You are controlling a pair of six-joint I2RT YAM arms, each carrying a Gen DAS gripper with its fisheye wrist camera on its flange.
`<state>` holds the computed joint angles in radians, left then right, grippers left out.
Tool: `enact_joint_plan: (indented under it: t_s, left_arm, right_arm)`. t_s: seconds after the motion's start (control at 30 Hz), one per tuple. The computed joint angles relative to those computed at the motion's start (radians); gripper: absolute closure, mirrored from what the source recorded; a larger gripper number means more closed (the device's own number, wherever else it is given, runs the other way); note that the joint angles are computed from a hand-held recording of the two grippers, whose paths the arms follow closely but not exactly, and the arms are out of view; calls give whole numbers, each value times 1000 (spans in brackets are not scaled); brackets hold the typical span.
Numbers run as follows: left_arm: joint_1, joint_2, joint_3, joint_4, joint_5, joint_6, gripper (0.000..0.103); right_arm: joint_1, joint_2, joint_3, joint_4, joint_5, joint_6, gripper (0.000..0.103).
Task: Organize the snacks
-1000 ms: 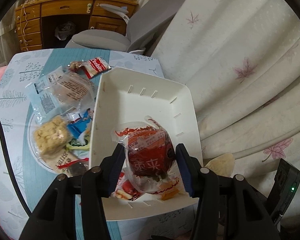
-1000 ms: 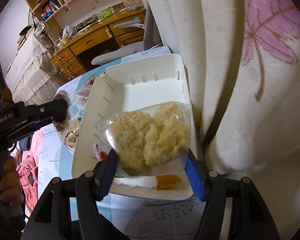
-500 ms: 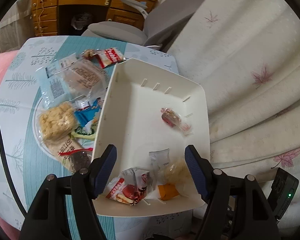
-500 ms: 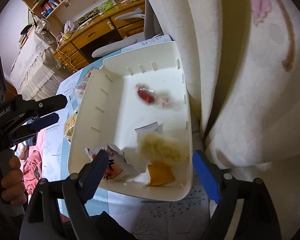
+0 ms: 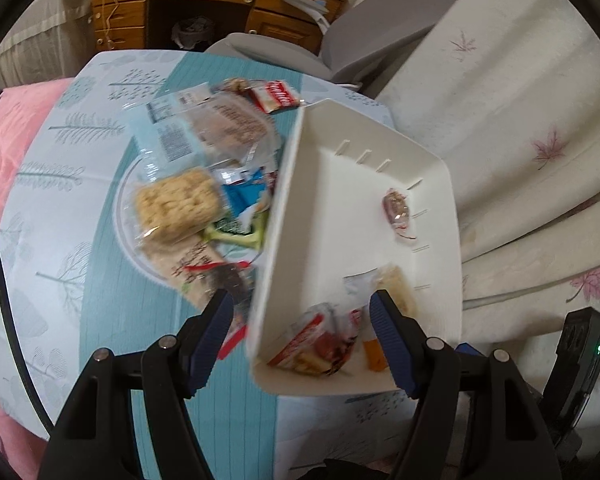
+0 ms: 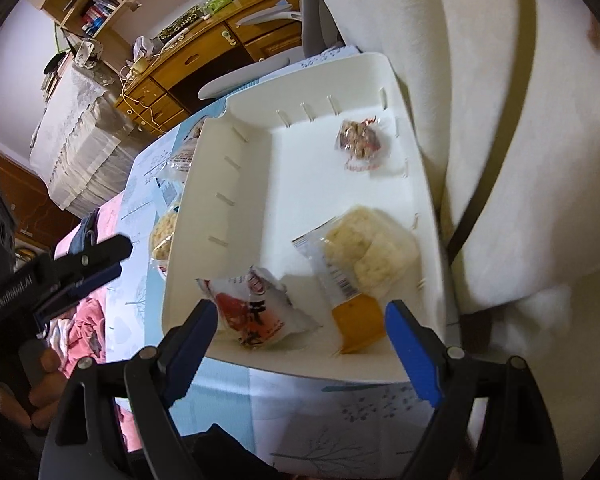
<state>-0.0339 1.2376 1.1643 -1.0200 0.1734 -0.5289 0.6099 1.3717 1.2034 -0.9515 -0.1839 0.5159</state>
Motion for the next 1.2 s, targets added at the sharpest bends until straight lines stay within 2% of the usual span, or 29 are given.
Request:
enact_joint_plan:
  t_s: [0.2, 0.3, 0.5, 0.67, 0.87, 1.0, 1.2]
  left_arm:
    - [136, -74, -68, -39, 51, 115, 34]
    - [219, -100, -82, -75, 83, 205, 34]
    - [421, -95, -62, -173, 154, 457, 33]
    - [571, -49, -19, -235, 194, 689, 29]
    - [695, 40, 50, -285, 215, 923, 27]
    - [758, 116, 103, -308, 224, 1068, 22]
    - [770, 207, 155, -300, 205, 1201, 18]
  right_arm:
    - [66, 15, -8, 28, -6, 118, 17]
    - [118, 22, -6, 39, 11, 200, 17]
    - [237, 40, 14, 61, 72, 406, 17]
    - [324, 69, 32, 84, 101, 610, 17]
    - [411, 107, 64, 92, 146, 869, 17]
    - [459, 141, 88, 95, 153, 1059, 17]
    - [525, 192, 105, 168, 190, 1318, 17]
